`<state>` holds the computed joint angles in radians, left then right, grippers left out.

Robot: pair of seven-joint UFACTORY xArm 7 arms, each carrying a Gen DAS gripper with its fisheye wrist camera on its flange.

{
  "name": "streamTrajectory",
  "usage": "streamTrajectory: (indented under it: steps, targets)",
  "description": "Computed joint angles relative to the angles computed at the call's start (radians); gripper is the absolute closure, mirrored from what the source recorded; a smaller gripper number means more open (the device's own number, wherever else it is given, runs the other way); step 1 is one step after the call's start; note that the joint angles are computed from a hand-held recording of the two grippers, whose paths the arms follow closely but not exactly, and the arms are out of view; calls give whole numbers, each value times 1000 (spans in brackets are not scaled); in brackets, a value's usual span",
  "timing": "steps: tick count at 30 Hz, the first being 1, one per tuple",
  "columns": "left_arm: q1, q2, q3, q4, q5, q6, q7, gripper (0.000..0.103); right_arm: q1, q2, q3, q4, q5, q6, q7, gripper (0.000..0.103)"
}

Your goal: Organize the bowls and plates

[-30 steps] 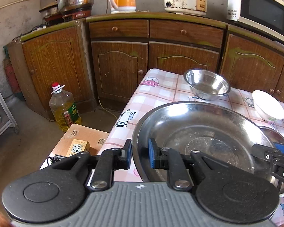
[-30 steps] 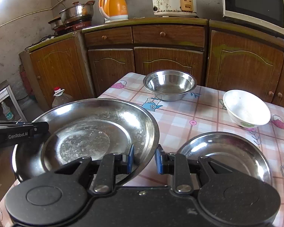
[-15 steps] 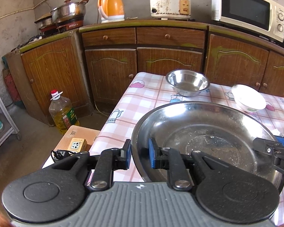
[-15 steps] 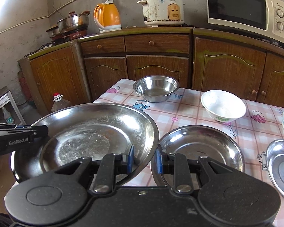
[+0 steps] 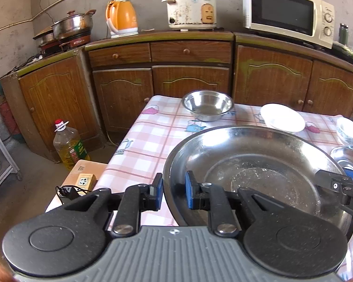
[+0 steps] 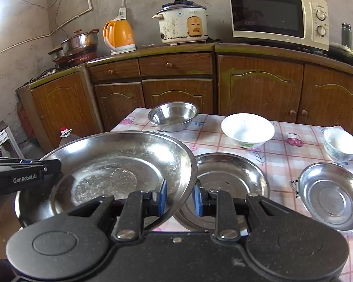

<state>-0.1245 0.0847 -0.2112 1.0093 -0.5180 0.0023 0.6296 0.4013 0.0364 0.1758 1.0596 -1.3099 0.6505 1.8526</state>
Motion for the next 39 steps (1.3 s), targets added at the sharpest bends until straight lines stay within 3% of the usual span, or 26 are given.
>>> streamTrajectory:
  steps: [5, 11, 29, 34, 39]
  targets:
    - [-15, -32, -13, -30, -64, 1, 57, 83, -5, -62, 13, -61, 7, 24, 22, 72]
    - [-69, -62, 21, -51, -121, 31, 111, 83, -29, -129, 41, -129, 24, 38, 47, 72]
    - [-186, -115, 87, -123, -93, 33, 78, 83, -79, -248, 108, -250, 85, 71, 70, 72]
    - [-214, -118, 92, -135, -159, 53, 133, 83, -91, -293, 120, -305, 122, 71, 72, 72]
    - [-245, -118, 87, -146, -288, 49, 246, 83, -105, -338, 138, -363, 164, 77, 66, 72]
